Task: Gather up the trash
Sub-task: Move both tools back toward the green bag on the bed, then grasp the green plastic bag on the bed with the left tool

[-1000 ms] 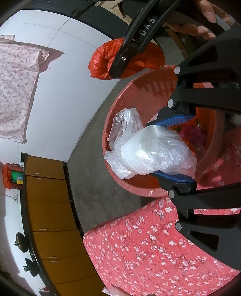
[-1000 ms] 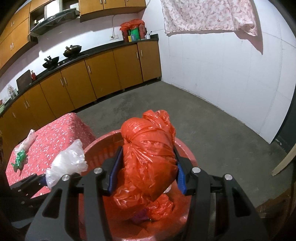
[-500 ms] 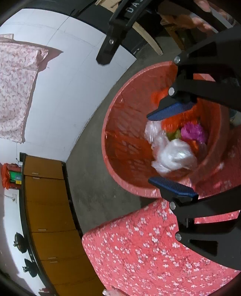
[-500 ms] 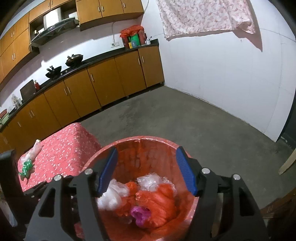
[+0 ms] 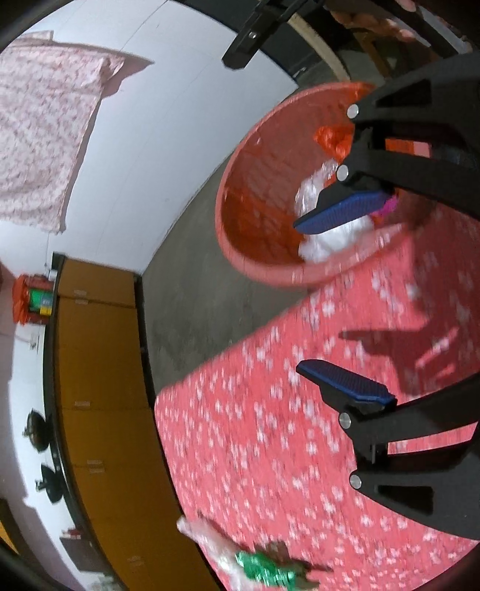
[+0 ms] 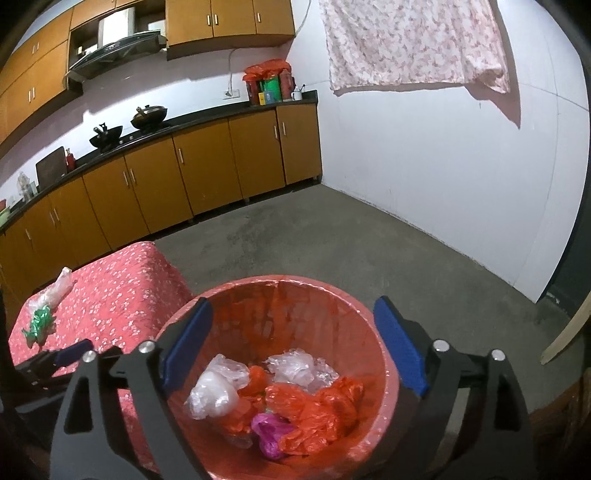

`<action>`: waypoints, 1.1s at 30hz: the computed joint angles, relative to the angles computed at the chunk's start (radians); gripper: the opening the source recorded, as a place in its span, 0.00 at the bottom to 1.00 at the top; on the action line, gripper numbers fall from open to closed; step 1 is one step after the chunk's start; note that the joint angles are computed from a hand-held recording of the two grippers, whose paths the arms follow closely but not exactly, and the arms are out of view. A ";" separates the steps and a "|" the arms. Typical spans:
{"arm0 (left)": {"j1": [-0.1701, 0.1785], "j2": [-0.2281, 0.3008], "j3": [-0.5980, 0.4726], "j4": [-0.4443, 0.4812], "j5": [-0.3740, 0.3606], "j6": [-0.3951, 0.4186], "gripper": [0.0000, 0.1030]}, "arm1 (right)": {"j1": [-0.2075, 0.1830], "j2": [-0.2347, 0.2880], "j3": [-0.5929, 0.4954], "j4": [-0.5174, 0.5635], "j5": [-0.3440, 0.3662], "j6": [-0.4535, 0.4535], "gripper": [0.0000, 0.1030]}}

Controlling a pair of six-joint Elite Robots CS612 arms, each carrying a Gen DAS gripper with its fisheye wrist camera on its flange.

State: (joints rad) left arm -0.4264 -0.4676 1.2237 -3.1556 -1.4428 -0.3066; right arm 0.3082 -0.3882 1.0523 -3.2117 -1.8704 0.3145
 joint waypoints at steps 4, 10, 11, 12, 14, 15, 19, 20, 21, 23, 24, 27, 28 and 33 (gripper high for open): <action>0.013 -0.026 0.055 -0.033 0.099 -0.027 0.69 | 0.012 0.014 -0.028 0.000 0.006 -0.021 0.88; 0.050 -0.049 0.109 -0.054 0.397 -0.079 0.79 | 0.032 0.043 -0.093 0.022 0.053 -0.081 0.88; 0.061 -0.049 0.108 -0.031 0.431 -0.104 0.80 | 0.034 0.048 -0.104 0.028 0.060 -0.086 0.88; 0.070 -0.049 0.107 -0.016 0.451 -0.122 0.81 | 0.037 0.053 -0.116 0.034 0.071 -0.089 0.88; 0.094 -0.044 0.093 0.041 0.481 -0.168 0.84 | 0.042 0.065 -0.143 0.050 0.092 -0.094 0.88; 0.102 -0.041 0.085 0.063 0.474 -0.178 0.84 | 0.045 0.072 -0.157 0.059 0.102 -0.099 0.88; 0.135 -0.015 0.028 0.161 0.418 -0.200 0.84 | 0.056 0.101 -0.221 0.107 0.134 -0.121 0.88; 0.141 -0.008 0.015 0.175 0.399 -0.203 0.84 | 0.060 0.111 -0.243 0.122 0.142 -0.130 0.88; 0.146 -0.003 0.008 0.185 0.383 -0.206 0.84 | 0.064 0.119 -0.261 0.134 0.148 -0.139 0.88; 0.158 0.013 -0.024 0.219 0.351 -0.212 0.82 | 0.071 0.135 -0.294 0.155 0.156 -0.160 0.88; 0.162 0.016 -0.034 0.234 0.338 -0.216 0.79 | 0.073 0.139 -0.301 0.158 0.158 -0.167 0.88; 0.174 0.027 -0.064 0.280 0.275 -0.224 0.71 | 0.080 0.152 -0.332 0.177 0.170 -0.193 0.88; 0.175 0.029 -0.070 0.290 0.264 -0.222 0.69 | 0.083 0.157 -0.343 0.182 0.172 -0.202 0.88; 0.182 0.034 -0.072 0.283 0.234 -0.230 0.44 | 0.089 0.171 -0.375 0.200 0.187 -0.219 0.88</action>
State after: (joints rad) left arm -0.2447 -0.4340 1.1518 -2.8724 -1.2092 -0.5368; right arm 0.3976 -0.2170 0.6769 -3.0114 -1.6832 0.0957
